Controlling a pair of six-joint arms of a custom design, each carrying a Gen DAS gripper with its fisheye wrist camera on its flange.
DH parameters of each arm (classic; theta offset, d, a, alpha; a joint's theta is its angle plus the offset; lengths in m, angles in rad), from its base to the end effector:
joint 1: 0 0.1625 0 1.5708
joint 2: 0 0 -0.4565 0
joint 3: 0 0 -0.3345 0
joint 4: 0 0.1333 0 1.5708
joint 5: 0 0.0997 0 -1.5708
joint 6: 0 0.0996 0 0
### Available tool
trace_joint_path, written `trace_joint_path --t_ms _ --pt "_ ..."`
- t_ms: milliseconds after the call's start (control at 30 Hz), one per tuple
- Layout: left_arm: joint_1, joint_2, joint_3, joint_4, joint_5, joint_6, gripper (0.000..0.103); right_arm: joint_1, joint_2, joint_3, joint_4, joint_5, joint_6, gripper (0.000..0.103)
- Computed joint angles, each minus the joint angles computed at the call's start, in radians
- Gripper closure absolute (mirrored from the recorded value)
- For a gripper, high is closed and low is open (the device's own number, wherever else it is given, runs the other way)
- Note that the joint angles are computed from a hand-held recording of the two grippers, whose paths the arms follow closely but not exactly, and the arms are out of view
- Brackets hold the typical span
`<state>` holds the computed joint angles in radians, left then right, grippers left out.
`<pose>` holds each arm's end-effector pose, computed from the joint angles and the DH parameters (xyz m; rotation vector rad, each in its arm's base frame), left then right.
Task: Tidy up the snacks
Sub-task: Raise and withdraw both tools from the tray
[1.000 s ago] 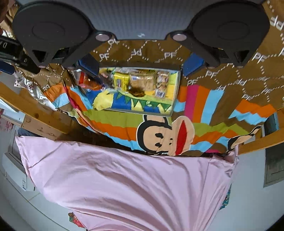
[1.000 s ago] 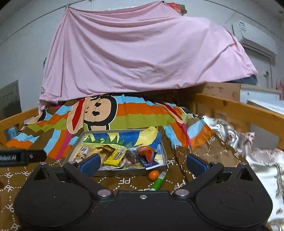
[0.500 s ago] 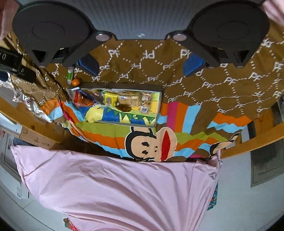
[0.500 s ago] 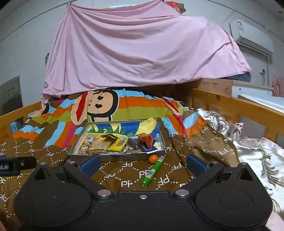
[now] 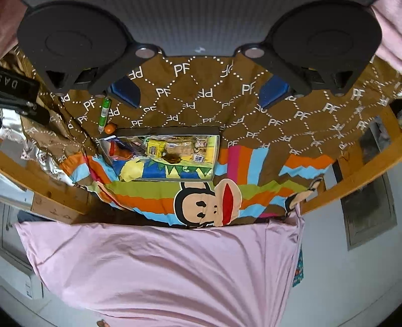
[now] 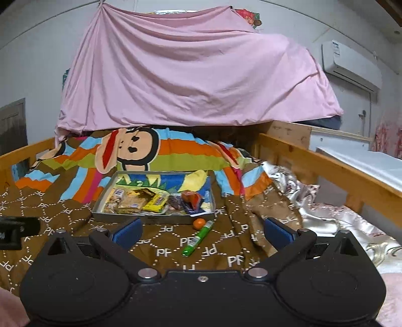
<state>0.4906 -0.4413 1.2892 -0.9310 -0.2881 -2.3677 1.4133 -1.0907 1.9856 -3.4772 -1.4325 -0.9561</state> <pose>-0.4339 -0.4912 0.0049 -0.0732 1.7523 -1.2696 0.0579 -0.5728 0.3386 1.0324 -2.2064 1.2335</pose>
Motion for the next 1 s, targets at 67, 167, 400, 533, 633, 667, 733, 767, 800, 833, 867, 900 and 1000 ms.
trace_joint_path --t_ms 67,167,400,533,633,667,733,767,800,833,867,900,1000 --pt "-0.006 0.016 -0.034 0.048 -0.013 -0.009 0.0 0.0 -0.006 -0.009 0.012 -0.007 0.024 0.001" --pt "-0.008 0.048 -0.109 0.177 -0.034 -0.082 0.0 -0.001 -0.002 -0.022 0.021 -0.019 0.049 0.001" --pt "0.02 0.064 -0.177 0.208 -0.009 -0.145 0.0 -0.002 0.034 -0.075 0.078 -0.077 0.083 0.001" --pt "0.057 0.108 -0.248 0.225 0.007 -0.095 0.0 0.005 0.055 -0.118 0.146 -0.125 0.113 0.001" --pt "0.081 0.136 -0.284 0.196 0.032 -0.015 0.0 0.011 0.079 -0.162 0.206 -0.16 0.131 0.001" --pt "0.089 0.144 -0.296 0.186 0.047 0.002 0.0 0.012 0.089 -0.174 0.213 -0.167 0.127 0.001" --pt "0.102 0.153 -0.306 0.141 0.076 0.035 0.001 0.013 0.108 -0.199 0.234 -0.173 0.109 0.001" --pt "0.11 0.157 -0.31 0.116 0.09 0.047 0.001 0.013 0.115 -0.211 0.249 -0.177 0.104 0.001" --pt "0.118 0.161 -0.315 0.1 0.107 0.048 0.001 0.015 0.124 -0.228 0.267 -0.185 0.103 0.001" --pt "0.127 0.165 -0.32 0.084 0.123 0.052 0.0 0.018 0.136 -0.247 0.285 -0.196 0.106 0.001" --pt "0.136 0.169 -0.322 0.059 0.134 0.069 0.0 0.019 0.144 -0.261 0.299 -0.203 0.101 0.001" --pt "0.147 0.171 -0.316 0.012 0.145 0.107 0.001 0.023 0.156 -0.279 0.309 -0.211 0.083 0.001" --pt "0.173 0.182 -0.321 -0.043 0.166 0.189 0.001 0.035 0.198 -0.336 0.317 -0.235 0.027 0.001"
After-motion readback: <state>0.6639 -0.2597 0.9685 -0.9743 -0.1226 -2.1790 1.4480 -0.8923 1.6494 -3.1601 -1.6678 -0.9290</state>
